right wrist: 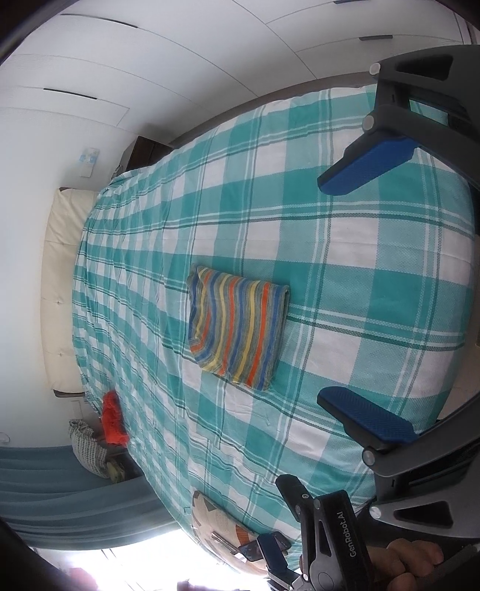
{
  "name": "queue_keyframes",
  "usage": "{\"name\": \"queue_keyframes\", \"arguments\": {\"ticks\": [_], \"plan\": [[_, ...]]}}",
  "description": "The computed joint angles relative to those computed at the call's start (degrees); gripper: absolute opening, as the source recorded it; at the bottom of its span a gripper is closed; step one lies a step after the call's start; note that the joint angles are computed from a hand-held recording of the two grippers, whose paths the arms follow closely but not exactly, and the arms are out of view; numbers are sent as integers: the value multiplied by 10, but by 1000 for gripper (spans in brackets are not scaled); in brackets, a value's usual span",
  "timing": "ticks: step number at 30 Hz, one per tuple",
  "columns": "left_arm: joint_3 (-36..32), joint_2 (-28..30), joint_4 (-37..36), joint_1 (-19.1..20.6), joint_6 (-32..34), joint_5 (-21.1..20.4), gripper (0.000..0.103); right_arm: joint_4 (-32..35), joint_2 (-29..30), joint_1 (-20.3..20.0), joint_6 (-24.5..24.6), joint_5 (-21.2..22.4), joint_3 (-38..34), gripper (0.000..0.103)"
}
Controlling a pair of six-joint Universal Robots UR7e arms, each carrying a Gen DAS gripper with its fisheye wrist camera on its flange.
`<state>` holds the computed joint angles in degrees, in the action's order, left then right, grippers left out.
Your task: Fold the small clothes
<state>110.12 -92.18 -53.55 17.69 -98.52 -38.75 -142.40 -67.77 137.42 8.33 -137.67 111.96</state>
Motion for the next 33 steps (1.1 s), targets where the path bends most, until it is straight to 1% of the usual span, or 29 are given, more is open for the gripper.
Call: {"name": "queue_keyframes", "arguments": {"ticks": [4,14,33], "plan": [[-5,1,15,-6,-9,3,103,7,2,5,2,-10,-3,102],[-16,-1,38,-18,-37,6,103,11,5,13,-3,-10,-12,102],[-20,7,36,-15,-30,7,103,13,1,12,-1,-16,-14,102]]}}
